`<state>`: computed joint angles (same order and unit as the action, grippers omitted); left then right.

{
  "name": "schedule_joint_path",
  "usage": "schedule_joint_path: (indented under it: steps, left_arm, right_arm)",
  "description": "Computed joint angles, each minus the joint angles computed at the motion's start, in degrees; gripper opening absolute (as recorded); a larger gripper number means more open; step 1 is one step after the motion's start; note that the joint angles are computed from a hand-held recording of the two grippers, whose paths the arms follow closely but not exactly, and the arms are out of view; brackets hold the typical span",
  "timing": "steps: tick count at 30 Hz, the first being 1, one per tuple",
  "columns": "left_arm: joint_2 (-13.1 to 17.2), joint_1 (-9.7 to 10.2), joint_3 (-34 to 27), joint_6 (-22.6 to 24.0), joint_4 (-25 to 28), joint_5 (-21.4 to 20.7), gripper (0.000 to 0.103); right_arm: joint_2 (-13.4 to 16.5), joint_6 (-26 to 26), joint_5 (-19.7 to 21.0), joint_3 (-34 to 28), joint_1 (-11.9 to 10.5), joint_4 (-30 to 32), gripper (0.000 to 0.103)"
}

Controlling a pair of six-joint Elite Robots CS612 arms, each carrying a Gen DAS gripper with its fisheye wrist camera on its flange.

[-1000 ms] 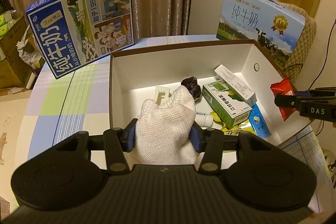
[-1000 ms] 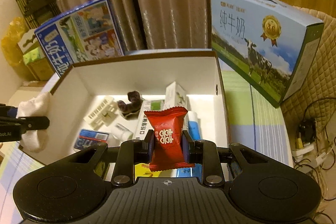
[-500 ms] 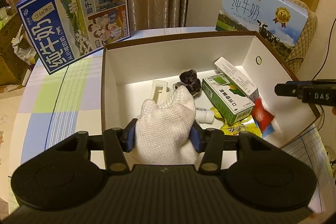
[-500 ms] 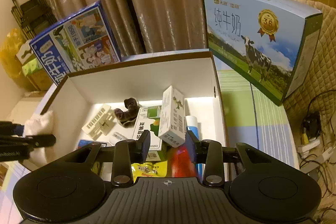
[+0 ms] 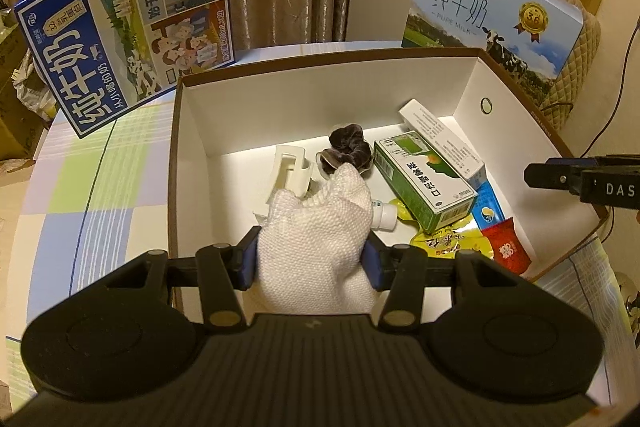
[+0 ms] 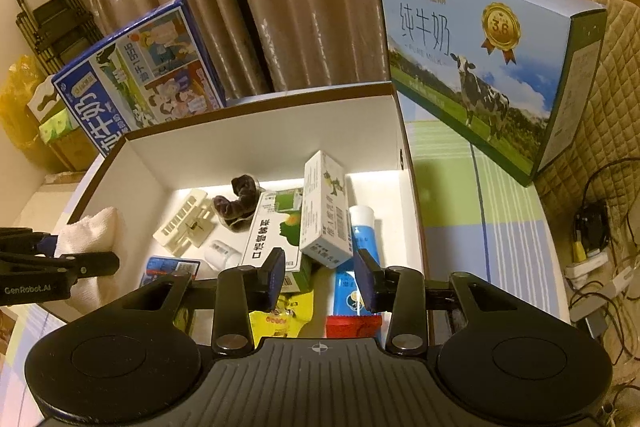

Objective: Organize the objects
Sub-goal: 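Lower the white towel into the box and open the left gripper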

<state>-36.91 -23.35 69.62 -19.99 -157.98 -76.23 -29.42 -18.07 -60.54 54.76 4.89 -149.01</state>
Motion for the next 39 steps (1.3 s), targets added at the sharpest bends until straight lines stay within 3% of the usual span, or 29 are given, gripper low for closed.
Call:
schedule_joint_path:
  steps: [12, 16, 26, 31, 39]
  left_arm:
    - [2.7, 0.43, -4.8, 1.1, 1.0, -0.7, 0.053]
    - [3.4, 0.46, -6.0, 1.6, -0.3, 0.1, 0.083]
    - [2.3, 0.14, -4.5, 2.8, -1.3, 0.2, 0.091]
    - [0.8, -0.26, -1.9, 2.0, -2.2, 0.8, 0.094]
    - [-2.0, -1.00, 2.5, 0.4, -4.5, 2.3, 0.098]
  right_arm:
    - [1.0, 1.3, -0.7, -1.8, 0.2, -0.5, 0.036]
    - [1.0, 1.3, -0.5, -2.0, 0.3, -0.3, 0.036]
    - [-0.3, 1.5, 0.9, 0.2, 0.0, 0.1, 0.039]
    - [-1.8, 2.5, 1.1, 2.8, -0.2, -0.9, 0.057]
    - [-4.9, 3.3, 2.0, 7.8, -0.6, -2.7, 0.062]
